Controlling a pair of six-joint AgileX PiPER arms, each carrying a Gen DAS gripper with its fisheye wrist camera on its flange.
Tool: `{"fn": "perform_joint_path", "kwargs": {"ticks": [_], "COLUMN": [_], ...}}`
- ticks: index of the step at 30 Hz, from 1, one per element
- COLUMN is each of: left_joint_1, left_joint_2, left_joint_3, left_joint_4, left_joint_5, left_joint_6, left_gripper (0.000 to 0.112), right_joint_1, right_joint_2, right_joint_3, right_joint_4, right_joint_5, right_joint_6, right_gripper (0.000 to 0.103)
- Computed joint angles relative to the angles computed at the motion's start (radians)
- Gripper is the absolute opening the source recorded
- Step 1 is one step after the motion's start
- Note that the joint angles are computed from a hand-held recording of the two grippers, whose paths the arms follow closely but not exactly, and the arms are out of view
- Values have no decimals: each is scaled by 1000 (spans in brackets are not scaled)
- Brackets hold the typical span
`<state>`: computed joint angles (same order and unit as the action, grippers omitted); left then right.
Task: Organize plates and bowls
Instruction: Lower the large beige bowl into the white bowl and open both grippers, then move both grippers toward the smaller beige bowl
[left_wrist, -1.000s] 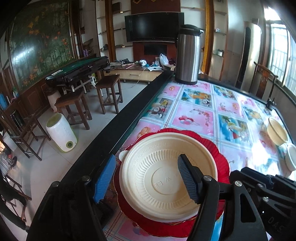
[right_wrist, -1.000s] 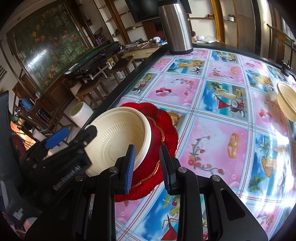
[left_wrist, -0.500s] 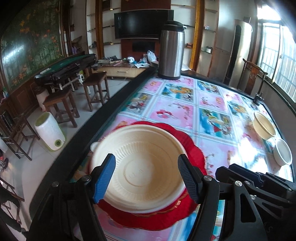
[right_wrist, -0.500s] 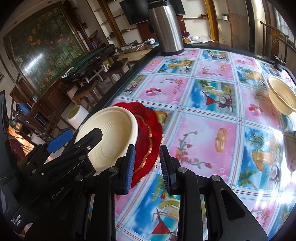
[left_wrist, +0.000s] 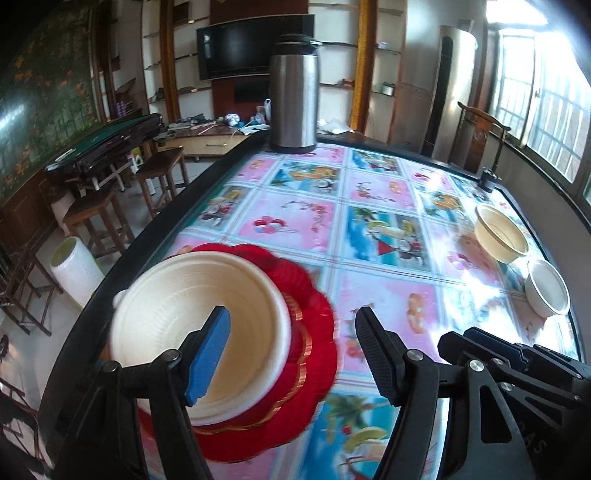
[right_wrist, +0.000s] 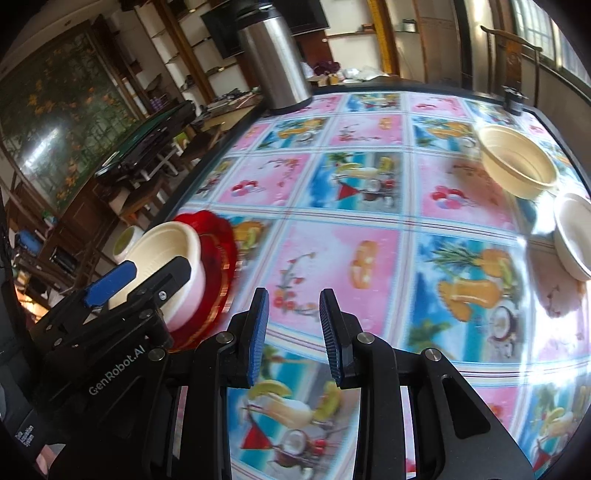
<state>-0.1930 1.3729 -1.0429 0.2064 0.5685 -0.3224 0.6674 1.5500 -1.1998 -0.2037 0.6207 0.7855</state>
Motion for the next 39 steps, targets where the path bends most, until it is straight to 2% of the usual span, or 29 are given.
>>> {"fn": "perform_joint_path", "kwargs": {"ticks": [7,13,26,35,39], "left_joint_1": [-143,-231,-335,-370,-381], "left_joint_2": [83,186,526,731,843], "left_joint_3": [-88,-217,-669,-1004,-1199], "left_joint_4": [80,122,90,40,18], "left_joint_5": [35,75,228,367,458], "left_joint_6": [-104,-162,-152,-95,-60], "left_gripper": [71,71,71,71,71], "right_joint_1": [-127,-271,-610,-743,-791], "right_joint_2": [-77,-101,-10,94,130], "right_joint_3": [85,111,1,-107,-158], "right_joint_4": [48,146,369,471,478], "right_joint_5": [-8,-16,12,40,54], "right_joint_6": [-71,-219,-577,-727,-756], "right_gripper": [28,28,28,28,28]}}
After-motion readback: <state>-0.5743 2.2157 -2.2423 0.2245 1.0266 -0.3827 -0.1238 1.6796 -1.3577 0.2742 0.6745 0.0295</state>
